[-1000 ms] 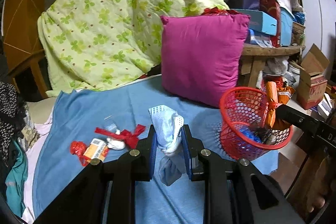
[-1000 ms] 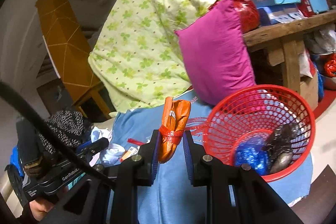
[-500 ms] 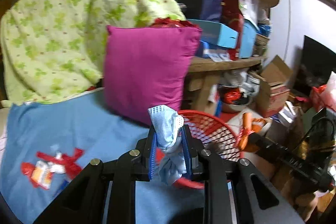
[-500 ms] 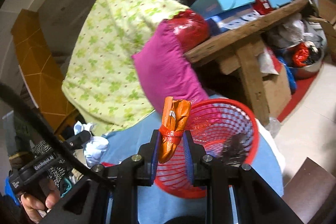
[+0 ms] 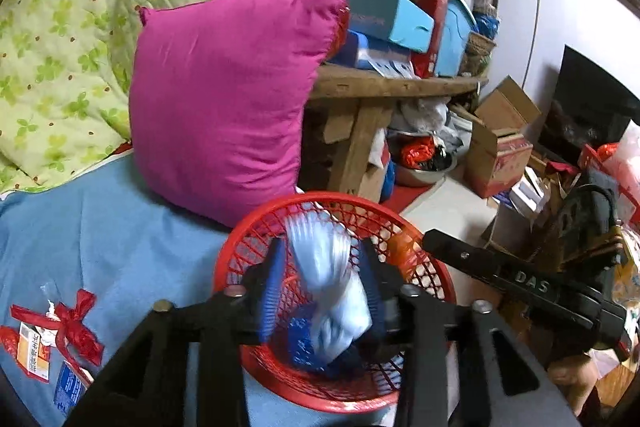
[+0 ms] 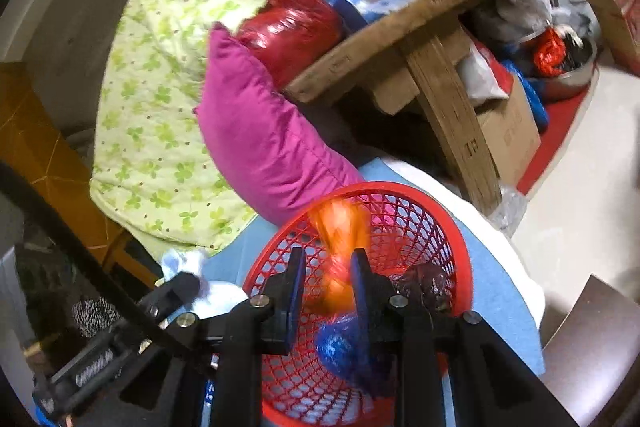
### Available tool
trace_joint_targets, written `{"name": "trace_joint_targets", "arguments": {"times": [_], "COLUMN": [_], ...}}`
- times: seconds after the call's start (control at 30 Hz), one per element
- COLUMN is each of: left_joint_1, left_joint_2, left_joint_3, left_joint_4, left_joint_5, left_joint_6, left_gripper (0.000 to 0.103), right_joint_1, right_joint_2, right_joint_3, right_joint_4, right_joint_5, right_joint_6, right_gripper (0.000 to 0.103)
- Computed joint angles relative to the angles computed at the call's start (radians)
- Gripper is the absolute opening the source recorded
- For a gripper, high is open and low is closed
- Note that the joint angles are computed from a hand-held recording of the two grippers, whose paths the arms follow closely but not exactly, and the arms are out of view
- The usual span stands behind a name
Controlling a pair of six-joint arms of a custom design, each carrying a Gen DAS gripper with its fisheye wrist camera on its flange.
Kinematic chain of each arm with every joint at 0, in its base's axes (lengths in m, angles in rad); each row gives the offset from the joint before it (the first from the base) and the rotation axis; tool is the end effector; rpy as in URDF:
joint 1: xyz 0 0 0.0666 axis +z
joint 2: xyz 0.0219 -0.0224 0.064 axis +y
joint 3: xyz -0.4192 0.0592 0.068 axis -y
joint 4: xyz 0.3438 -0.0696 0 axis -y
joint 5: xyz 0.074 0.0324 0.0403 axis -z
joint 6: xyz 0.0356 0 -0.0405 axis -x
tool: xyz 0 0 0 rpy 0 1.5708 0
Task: Collect trash
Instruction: 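Open both tools to drop the items into the basket, then withdraw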
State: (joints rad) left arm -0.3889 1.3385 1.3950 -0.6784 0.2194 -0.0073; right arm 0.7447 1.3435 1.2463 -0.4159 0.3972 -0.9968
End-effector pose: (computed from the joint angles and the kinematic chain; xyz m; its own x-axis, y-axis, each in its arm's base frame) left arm 0.3884 -0.1680 0.5101 -0.5352 0.2270 -0.8137 0.5377 0.8344 -0.1209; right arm 0.3249 0.2802 0.4684 -0.5127 0.5805 -0.6325 0.0983 0.7716 0.6285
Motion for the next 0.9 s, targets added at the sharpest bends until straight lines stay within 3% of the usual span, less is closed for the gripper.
{"name": "trace_joint_targets", "arguments": {"times": [0.07, 0.17, 0.27, 0.4, 0.53, 0.63, 0.7, 0.73, 0.77, 0.9], "left_joint_1": [0.033, 0.102, 0.218, 0.473, 0.758, 0.887, 0.959, 0.977, 0.998, 1.020], "left_joint_2": [-0.014, -0.063, -0.123, -0.194, -0.226, -0.218, -0.202, -0.195, -0.182, -0.141], "left_joint_3": [-0.013, -0.049, -0.098, -0.174, -0.245, -0.286, -0.316, -0.327, -0.338, -0.385], "left_joint_4": [0.019, 0.047, 0.076, 0.096, 0.120, 0.156, 0.175, 0.179, 0.180, 0.217], "left_joint_5": [0.033, 0.055, 0.092, 0.172, 0.190, 0.175, 0.179, 0.185, 0.195, 0.186], "left_joint_6": [0.009, -0.011, -0.034, -0.060, -0.113, -0.145, -0.162, -0.162, -0.161, -0.172], "left_gripper": [0.054, 0.055, 0.056, 0.059, 0.061, 0.061, 0.061, 0.061, 0.061, 0.061], "right_joint_1": [-0.013, -0.009, 0.035, 0.100, 0.160, 0.192, 0.204, 0.210, 0.217, 0.236], "right_joint_2": [0.022, 0.043, 0.046, 0.061, 0.107, 0.178, 0.236, 0.264, 0.300, 0.437], "right_joint_3": [0.014, 0.035, 0.047, 0.075, 0.129, 0.216, 0.284, 0.318, 0.358, 0.507], "right_joint_4": [0.008, -0.007, 0.009, 0.055, 0.122, 0.124, 0.098, 0.075, 0.052, -0.051], "right_joint_5": [-0.020, -0.024, 0.030, 0.063, 0.045, -0.010, -0.057, -0.073, -0.091, -0.193], "right_joint_6": [0.010, -0.011, 0.035, 0.117, 0.194, 0.239, 0.250, 0.250, 0.248, 0.249], "right_gripper": [0.029, 0.031, 0.031, 0.031, 0.031, 0.031, 0.039, 0.061, 0.071, 0.071]}}
